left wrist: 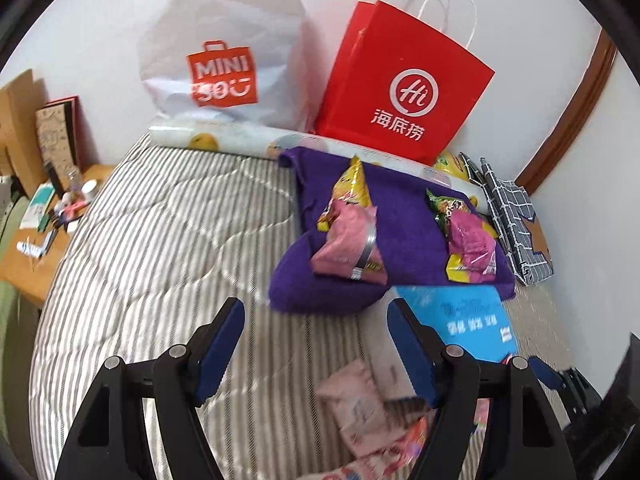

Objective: Organize snacks
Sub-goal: 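Move the right gripper to the red wrapped snack and grasp it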

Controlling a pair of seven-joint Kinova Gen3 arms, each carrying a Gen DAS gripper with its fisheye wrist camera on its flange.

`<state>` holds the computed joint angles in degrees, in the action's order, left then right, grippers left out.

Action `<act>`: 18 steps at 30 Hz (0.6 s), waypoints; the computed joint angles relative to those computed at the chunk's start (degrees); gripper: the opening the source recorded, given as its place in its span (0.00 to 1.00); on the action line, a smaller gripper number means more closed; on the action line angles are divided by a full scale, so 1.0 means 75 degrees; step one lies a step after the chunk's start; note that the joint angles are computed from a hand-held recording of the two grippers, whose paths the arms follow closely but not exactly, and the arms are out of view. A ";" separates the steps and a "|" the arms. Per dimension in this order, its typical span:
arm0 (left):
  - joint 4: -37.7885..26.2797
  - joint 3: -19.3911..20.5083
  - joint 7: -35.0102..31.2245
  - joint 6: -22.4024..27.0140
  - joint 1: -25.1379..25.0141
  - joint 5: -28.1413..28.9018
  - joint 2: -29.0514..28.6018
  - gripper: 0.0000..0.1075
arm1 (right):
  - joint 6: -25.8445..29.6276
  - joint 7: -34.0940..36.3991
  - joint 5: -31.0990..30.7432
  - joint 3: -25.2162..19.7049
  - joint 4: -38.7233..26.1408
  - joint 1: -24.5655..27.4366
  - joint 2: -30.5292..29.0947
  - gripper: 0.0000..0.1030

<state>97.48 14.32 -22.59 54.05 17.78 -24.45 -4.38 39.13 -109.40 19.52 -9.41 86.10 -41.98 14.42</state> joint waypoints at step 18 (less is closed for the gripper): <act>0.0362 0.0483 0.0569 0.0363 0.0214 -0.0078 -0.0223 0.67 | 0.0376 0.0751 -0.1638 -0.0151 0.0514 0.1055 -0.0437 0.33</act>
